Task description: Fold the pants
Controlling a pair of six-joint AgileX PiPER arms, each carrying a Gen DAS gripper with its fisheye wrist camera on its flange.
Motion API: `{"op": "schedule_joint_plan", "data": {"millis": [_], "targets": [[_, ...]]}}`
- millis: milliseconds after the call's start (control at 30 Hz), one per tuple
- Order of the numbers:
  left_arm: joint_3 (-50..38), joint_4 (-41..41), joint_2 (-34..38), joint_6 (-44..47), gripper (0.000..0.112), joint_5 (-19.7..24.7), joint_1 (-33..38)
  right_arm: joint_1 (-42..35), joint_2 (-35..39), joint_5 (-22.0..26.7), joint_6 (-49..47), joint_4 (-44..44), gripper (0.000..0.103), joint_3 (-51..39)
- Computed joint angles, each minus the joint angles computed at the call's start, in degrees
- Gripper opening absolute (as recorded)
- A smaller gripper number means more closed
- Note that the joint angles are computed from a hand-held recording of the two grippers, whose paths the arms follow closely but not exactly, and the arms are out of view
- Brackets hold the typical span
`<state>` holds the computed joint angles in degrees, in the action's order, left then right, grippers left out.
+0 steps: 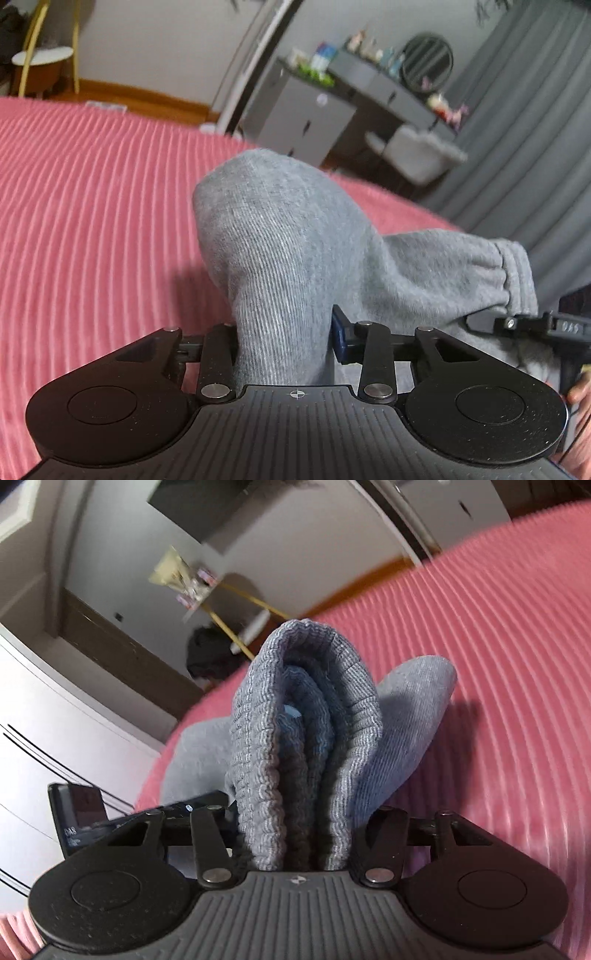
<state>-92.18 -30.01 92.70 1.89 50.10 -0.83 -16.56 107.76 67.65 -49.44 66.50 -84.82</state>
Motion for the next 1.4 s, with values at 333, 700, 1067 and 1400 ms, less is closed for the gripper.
{"op": "schedule_joint_plan", "data": {"millis": [333, 700, 1067, 1400], "targets": [[0.47, 23.30, -4.02, -19.50, 0.072, 0.95, -6.86, 0.52, -8.10, -21.94, 15.47, -9.64, 0.078, 5.66], [13.89, 37.86, -11.83, -40.83, 0.077, -0.62, -17.69, -0.70, -18.30, -24.46, 14.96, 0.26, 0.060, 27.40], [22.62, 37.38, -17.80, -45.85, 0.079, -3.26, -17.91, 3.73, -20.23, -27.30, 17.31, 4.90, 0.037, 30.02], [27.00, 38.79, -20.70, -50.20, 0.079, -7.19, -16.80, 7.24, -17.62, -32.84, 12.96, 12.67, 0.007, 30.66]]}}
